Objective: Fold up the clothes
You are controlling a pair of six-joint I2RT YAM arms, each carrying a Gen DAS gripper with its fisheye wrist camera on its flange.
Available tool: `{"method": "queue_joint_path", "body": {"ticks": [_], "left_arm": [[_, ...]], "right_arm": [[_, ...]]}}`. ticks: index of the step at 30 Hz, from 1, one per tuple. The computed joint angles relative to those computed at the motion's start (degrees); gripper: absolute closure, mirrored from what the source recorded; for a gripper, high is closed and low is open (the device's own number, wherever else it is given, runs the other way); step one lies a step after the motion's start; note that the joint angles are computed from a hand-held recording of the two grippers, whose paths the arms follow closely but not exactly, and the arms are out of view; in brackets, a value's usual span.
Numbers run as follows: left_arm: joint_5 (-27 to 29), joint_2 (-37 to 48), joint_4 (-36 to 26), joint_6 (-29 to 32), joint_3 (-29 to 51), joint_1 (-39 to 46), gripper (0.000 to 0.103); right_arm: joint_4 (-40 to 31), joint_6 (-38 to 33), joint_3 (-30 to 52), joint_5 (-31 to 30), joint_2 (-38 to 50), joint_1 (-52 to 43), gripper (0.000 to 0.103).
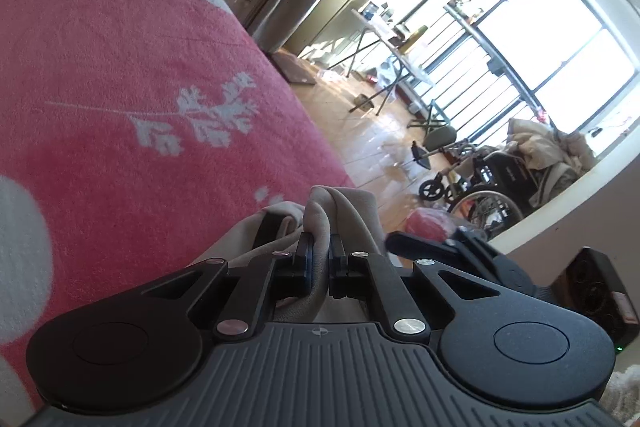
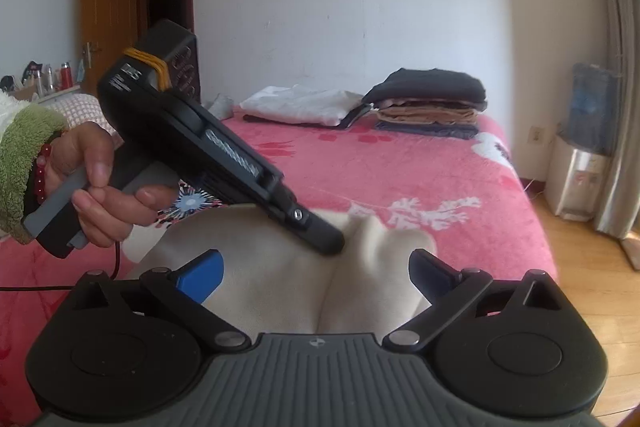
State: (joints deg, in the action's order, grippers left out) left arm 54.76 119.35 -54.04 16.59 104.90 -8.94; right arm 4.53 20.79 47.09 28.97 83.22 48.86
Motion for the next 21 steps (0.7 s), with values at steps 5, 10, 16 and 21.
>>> {"method": "queue_joint_path", "body": {"ticks": [5,10,16,21], "left_arm": [[3.8,-0.2,-2.1,2.5,0.6,0.9,0.099],[5.9,0.0,-2.4,2.9,0.3,1.6,0.099],[7.2,0.3,-3.4,3.9,0.9,1.6,0.099],[8.0,0.6,-3.8,4.5,1.1,2.0,0.099]], "right_arm": [[1.4,2.2,0.1,-5.2,1.5,-3.5,0.001],[1.9,5.4,-0.4,-9.5,1.2,-6.2,0.001],[1.4,6.3,0.3,-13.7,1.7,-6.9,0.0],[5.3,8.3,-1.1,-20.4,2.1,-9.3,0.0]]}}
